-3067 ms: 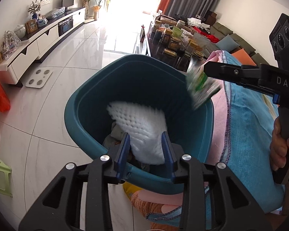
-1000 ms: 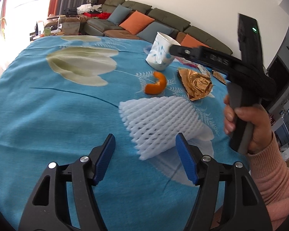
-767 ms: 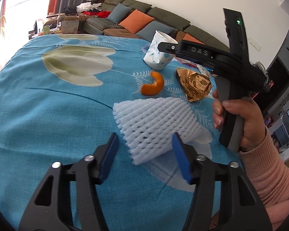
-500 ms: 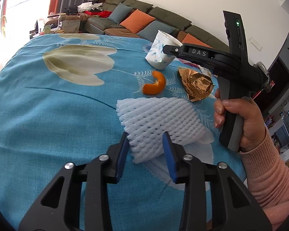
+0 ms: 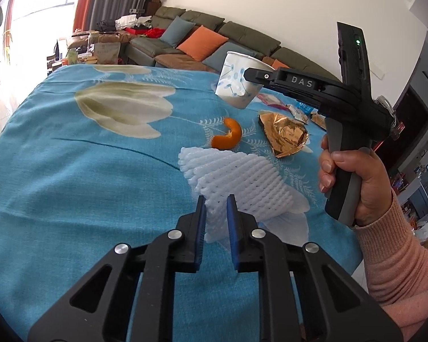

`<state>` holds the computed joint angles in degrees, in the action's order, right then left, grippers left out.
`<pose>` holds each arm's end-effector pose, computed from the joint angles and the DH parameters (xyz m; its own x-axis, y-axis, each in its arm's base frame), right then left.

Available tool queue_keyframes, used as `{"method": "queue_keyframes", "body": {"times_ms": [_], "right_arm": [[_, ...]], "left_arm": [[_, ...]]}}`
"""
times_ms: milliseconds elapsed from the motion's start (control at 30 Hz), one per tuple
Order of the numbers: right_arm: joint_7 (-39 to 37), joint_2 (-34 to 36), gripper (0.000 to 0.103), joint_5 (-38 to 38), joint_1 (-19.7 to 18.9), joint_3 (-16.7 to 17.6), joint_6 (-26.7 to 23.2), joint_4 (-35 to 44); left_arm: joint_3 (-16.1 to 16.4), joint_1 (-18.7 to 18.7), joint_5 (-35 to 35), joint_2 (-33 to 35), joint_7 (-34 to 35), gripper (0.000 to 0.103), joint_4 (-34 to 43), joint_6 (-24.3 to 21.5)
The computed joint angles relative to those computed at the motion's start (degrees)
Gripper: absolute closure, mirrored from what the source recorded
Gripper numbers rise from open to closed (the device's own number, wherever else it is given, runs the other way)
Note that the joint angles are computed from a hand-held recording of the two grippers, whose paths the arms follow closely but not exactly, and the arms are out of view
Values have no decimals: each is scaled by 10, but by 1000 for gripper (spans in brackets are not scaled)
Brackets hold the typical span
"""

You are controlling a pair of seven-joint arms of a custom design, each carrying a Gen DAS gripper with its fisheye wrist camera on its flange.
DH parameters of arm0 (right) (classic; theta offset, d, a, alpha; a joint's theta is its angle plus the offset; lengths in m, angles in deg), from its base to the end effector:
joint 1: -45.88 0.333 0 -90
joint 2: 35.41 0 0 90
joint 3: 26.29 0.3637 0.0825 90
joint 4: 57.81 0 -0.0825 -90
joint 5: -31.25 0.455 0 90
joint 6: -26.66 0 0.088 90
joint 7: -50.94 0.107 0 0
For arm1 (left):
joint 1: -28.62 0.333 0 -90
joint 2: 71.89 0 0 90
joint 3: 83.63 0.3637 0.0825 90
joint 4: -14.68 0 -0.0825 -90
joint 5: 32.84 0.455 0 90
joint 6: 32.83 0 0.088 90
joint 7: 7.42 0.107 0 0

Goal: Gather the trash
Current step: 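Grasp a white foam net with the left tool while the right tool grasps the white paper cup, then carry the foam net and paper cup toward the teal bin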

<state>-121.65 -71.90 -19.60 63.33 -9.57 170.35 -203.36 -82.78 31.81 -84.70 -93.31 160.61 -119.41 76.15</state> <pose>0.3580 0.2662 0.5499 -0.3458 -0.8996 -0.2667 -0.4454 0.4075 -0.7972 0.4900 -0.0221 0.5159 -0.8382 -0.4358 0.3278 -0.5304 0.5119 -0.6758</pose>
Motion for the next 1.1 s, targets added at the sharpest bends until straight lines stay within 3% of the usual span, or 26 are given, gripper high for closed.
{"method": "queue_keyframes", "body": {"times_ms": [533, 1100], "right_arm": [[44, 15, 76, -52, -9, 31, 115, 25], [89, 84, 76, -115, -20, 51, 180, 77]], "left_arm": [[25, 30, -18, -1, 4, 88, 12, 7], [45, 67, -29, 17, -1, 88, 38, 29]]}}
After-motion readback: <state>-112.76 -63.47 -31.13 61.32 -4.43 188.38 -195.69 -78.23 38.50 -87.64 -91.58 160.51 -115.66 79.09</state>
